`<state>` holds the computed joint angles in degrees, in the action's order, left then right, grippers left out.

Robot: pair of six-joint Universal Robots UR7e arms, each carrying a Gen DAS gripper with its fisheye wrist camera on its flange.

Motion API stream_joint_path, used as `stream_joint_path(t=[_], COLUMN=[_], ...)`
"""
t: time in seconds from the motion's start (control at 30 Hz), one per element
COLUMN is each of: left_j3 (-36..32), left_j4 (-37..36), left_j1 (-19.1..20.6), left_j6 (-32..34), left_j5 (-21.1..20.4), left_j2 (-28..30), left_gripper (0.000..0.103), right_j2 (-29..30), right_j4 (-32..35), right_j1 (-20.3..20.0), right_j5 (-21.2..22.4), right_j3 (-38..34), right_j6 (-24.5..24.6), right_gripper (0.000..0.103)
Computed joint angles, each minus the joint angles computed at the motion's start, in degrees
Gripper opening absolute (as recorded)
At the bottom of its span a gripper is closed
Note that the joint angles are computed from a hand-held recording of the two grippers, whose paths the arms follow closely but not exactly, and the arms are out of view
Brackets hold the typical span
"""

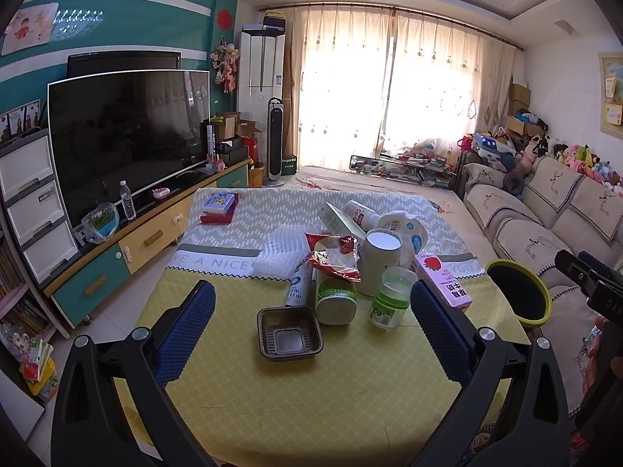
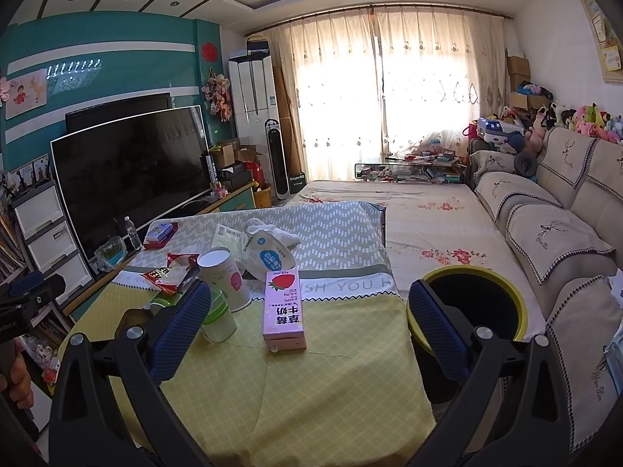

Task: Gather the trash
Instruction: 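Move the right gripper toward the pink strawberry milk carton, then close the right gripper on the milk carton and lift it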

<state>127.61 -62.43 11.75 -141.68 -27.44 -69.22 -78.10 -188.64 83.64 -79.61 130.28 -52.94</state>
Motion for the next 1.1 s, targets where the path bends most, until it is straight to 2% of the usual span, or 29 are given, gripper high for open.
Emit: stream_joint_path(t=[0.1,0.27,0.37,0.4,0.43,0.5,0.67,0.77,0.9,0.97,1.1], left_j3=[0.35,0.4,0.38,0.37,0.33,0.16,1.03,1.78,3.27,3.92,5.12], left_j4=[-0.68,-1.11,-0.66,-0.62,-0.58,-0.45,-4.37,-8.08,-16.11,-20.46,-26.94], left_j1=[0.42,1.47,2.39,2.81,3.3,4.54,7.61,9.78,12.66,14.09,16.35], left_j6=[0.44,1.25,1.04,1.1,1.18,1.52,5.16,8.3,15.19,18.98,24.22], left_j5=[0.13,0.13,0.44,0.65,0.99,1.78,4.55,6.28,8.17,8.98,10.47], left_j2=[-0.33,-0.71,-0.81,-0.88,-0.87,-1.01,-2.27,-3.02,-3.85,-4.0,-4.03], left_gripper=[0.099,0.099,0.099,0.099,0.099,0.099,0.099,0.099,0.099,0.099,0.099], right_j2=[0.02,-0.04,0.49,0.85,1.68,3.23,10.1,14.04,18.68,20.57,22.96], right_j4=[0.71,5.74,6.81,7.03,5.71,6.07,4.05,3.55,4.14,6.28,9.75], right_j1=[0.45,3.66,2.87,2.6,1.76,1.34,2.46,3.25,4.16,4.6,4.78], right_j5=[-1.82,-12.7,-10.35,-9.58,-6.84,-5.82,-9.37,-11.36,-13.73,-15.52,-17.06], right_j3=[-0.19,-2.22,-2.43,-2.55,-2.26,-2.8,-5.68,-7.98,-11.43,-13.46,-15.92], right_j6=[-0.75,-3.02,-1.54,-1.58,-1.71,-3.18,-6.98,-7.48,-5.33,-3.53,-1.22], right_gripper=[0.097,0.097,0.097,0.097,0.097,0.097,0.097,0.097,0.096,0.084,0.081])
